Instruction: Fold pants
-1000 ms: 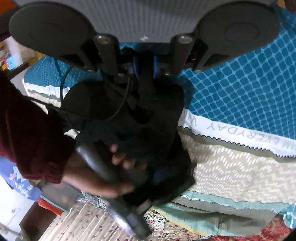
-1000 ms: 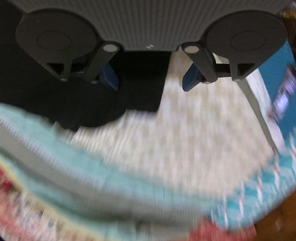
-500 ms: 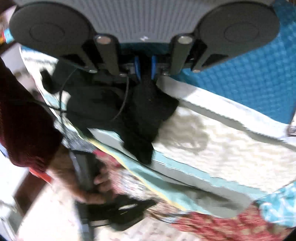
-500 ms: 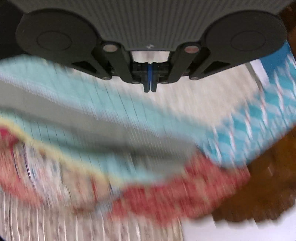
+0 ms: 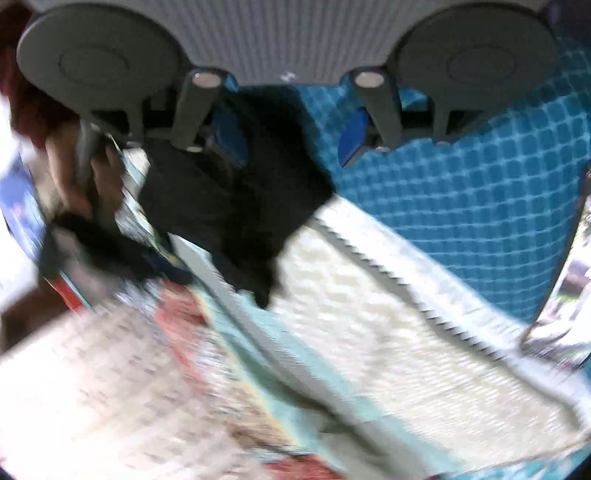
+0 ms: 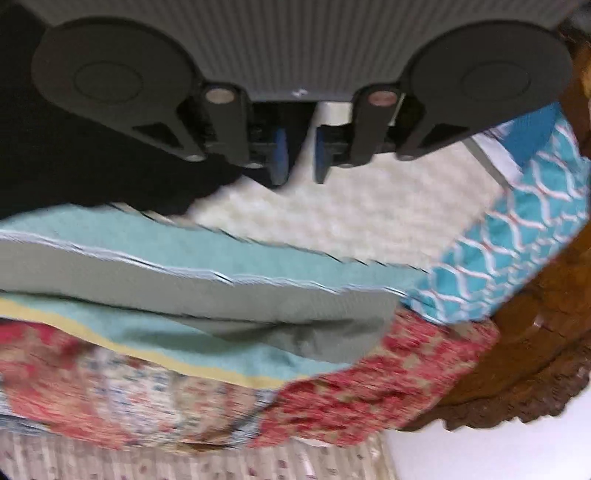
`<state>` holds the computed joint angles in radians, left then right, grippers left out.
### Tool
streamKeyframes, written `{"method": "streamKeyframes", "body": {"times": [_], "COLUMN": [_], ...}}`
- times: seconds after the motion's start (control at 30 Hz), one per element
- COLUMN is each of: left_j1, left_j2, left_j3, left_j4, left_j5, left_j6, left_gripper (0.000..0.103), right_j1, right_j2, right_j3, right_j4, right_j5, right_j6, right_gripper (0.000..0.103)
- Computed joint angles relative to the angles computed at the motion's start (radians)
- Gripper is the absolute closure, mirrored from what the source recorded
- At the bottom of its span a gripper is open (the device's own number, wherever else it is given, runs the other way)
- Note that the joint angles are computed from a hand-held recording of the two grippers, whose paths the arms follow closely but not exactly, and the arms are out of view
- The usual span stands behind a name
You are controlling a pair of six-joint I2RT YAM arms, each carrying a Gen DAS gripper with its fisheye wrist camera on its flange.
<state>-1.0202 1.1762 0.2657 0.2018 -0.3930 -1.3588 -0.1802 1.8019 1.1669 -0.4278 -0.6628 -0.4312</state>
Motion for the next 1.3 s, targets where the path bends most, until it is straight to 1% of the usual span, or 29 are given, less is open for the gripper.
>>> {"method": "streamKeyframes", "body": {"times": [0.03,0.07,0.13,0.2,0.23,0.27,0.3,0.33,0.37,0.4,0.43,0.47,0.5,0.53,0.57,0.6,0.67,0.7,0.8,0.87,0.93,0.97,1.0,1.03,1.1,1.17,1.2,1.27,1.3], "left_j1": [0.036,0.083,0.132,0.178,0.192,0.194,0.178,0.169,0.151,0.135,0.127,0.113,0.104,0.088,0.075,0.064,0.042,0.026,0.003,0.029,0.094,0.131,0.164,0.186,0.183,0.162,0.157,0.148,0.138], "left_j2": [0.031,0.08,0.198,0.307,0.359,0.391,0.414,0.444,0.457,0.458,0.444,0.422,0.414,0.392,0.368,0.333,0.277,0.245,0.161,0.125,0.134,0.159,0.188,0.206,0.205,0.192,0.18,0.156,0.143], "left_j3": [0.003,0.015,0.071,0.109,0.131,0.151,0.194,0.235,0.267,0.285,0.275,0.253,0.243,0.228,0.206,0.178,0.137,0.123,0.11,0.098,0.099,0.104,0.11,0.105,0.076,0.066,0.054,0.025,0.02], "left_j4": [0.031,0.075,0.117,0.2,0.234,0.232,0.186,0.155,0.114,0.086,0.093,0.113,0.124,0.126,0.139,0.151,0.173,0.162,0.076,0.027,-0.013,-0.023,-0.027,-0.016,0.018,0.016,0.023,0.033,0.018], "left_j5": [0.027,0.063,0.103,0.16,0.178,0.172,0.144,0.123,0.101,0.092,0.098,0.096,0.086,0.063,0.039,0.019,-0.026,-0.06,-0.167,-0.202,-0.168,-0.132,-0.091,-0.054,-0.046,-0.07,-0.074,-0.084,-0.094], "left_j6": [0.011,0.041,0.053,0.072,0.084,0.093,0.101,0.121,0.143,0.157,0.167,0.169,0.172,0.172,0.17,0.165,0.149,0.136,0.102,0.063,0.026,0.012,-0.001,-0.01,-0.025,-0.039,-0.049,-0.081,-0.1], "left_gripper": [0.047,0.044,0.042,0.042,0.042,0.043,0.047,0.054,0.072,0.081,0.085,0.089,0.09,0.09,0.091,0.091,0.091,0.091,0.091,0.091,0.091,0.09,0.089,0.087,0.082,0.081,0.081,0.079,0.078], "right_j1": [0.005,0.009,0.037,0.093,0.114,0.138,0.161,0.171,0.196,0.216,0.231,0.237,0.234,0.218,0.208,0.2,0.198,0.208,0.257,0.305,0.354,0.369,0.373,0.363,0.299,0.212,0.139,-0.025,-0.104], "right_j2": [0.011,0.022,0.045,0.054,0.067,0.081,0.098,0.109,0.132,0.16,0.173,0.177,0.185,0.184,0.177,0.166,0.127,0.103,0.072,0.087,0.133,0.162,0.184,0.188,0.139,0.054,0.015,-0.026,-0.045], "right_j3": [0.009,0.02,0.036,0.026,0.023,0.024,0.027,0.02,0.035,0.054,0.054,0.045,0.042,0.039,0.034,0.033,0.012,0.006,0.004,0.008,0.017,0.046,0.074,0.081,0.014,-0.07,-0.104,-0.128,-0.143], "right_j4": [-0.01,-0.024,-0.043,-0.007,0.018,0.038,0.054,0.066,0.059,0.045,0.049,0.065,0.072,0.079,0.089,0.093,0.128,0.142,0.203,0.269,0.319,0.282,0.234,0.201,0.222,0.248,0.244,0.18,0.15], "right_j5": [0.034,0.047,0.046,0.08,0.094,0.11,0.133,0.151,0.18,0.21,0.234,0.261,0.269,0.237,0.22,0.195,0.129,0.107,0.049,0.056,0.08,0.101,0.118,0.117,0.063,0.008,-0.048,-0.179,-0.217], "right_j6": [0.003,0.008,0.022,0.087,0.118,0.145,0.165,0.184,0.199,0.201,0.206,0.222,0.236,0.253,0.27,0.281,0.293,0.294,0.339,0.384,0.389,0.364,0.344,0.333,0.295,0.233,0.199,0.12,0.083], "right_gripper": [0.051,0.048,0.045,0.032,0.029,0.024,0.02,0.018,0.018,0.019,0.022,0.053,0.078,0.079,0.085,0.088,0.089,0.089,0.089,0.089,0.086,0.075,0.069,0.067,0.059,0.055,0.054,0.054,0.054]}}
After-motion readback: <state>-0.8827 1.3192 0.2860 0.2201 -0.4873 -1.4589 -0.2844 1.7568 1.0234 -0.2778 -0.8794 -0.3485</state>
